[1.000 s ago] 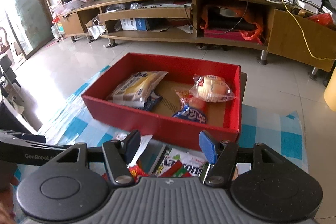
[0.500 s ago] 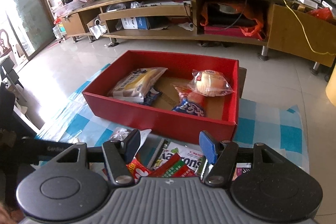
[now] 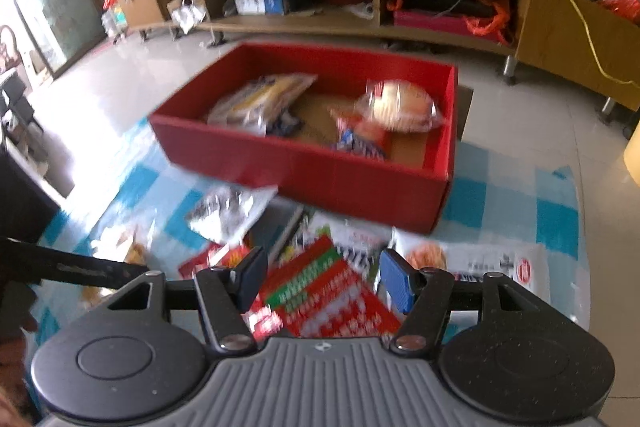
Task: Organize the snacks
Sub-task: 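Grasp the waffle pack with left tool while right tool grasps red sausage pack, then lift the waffle pack and red pack and carry both over the red box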
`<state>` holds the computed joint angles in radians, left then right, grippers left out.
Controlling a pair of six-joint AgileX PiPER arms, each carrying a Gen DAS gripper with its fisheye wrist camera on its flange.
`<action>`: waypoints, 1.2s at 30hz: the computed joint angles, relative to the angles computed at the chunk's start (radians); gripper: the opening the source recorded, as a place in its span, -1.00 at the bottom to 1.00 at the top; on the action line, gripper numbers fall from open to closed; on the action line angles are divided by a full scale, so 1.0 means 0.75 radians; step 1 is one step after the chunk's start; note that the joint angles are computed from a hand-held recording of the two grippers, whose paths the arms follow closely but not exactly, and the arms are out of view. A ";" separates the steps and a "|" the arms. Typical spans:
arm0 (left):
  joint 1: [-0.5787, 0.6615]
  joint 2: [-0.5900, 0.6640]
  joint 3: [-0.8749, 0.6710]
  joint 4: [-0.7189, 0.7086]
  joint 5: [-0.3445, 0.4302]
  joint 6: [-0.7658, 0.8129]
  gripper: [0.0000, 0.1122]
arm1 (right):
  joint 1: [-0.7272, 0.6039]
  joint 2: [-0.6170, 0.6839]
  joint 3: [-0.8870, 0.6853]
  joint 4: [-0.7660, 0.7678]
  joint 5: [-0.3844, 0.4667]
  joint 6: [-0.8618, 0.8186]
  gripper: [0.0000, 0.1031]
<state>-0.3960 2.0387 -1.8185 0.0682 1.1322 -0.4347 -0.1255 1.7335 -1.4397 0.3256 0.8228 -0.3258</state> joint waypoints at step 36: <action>0.008 -0.077 0.168 0.028 -0.095 0.070 0.83 | 0.109 -0.058 0.273 -0.151 0.004 0.030 0.45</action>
<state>-0.3900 1.9812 -1.6924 0.0892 1.0607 -0.3821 -0.0440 1.6897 -1.2353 0.2125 0.8257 -0.3032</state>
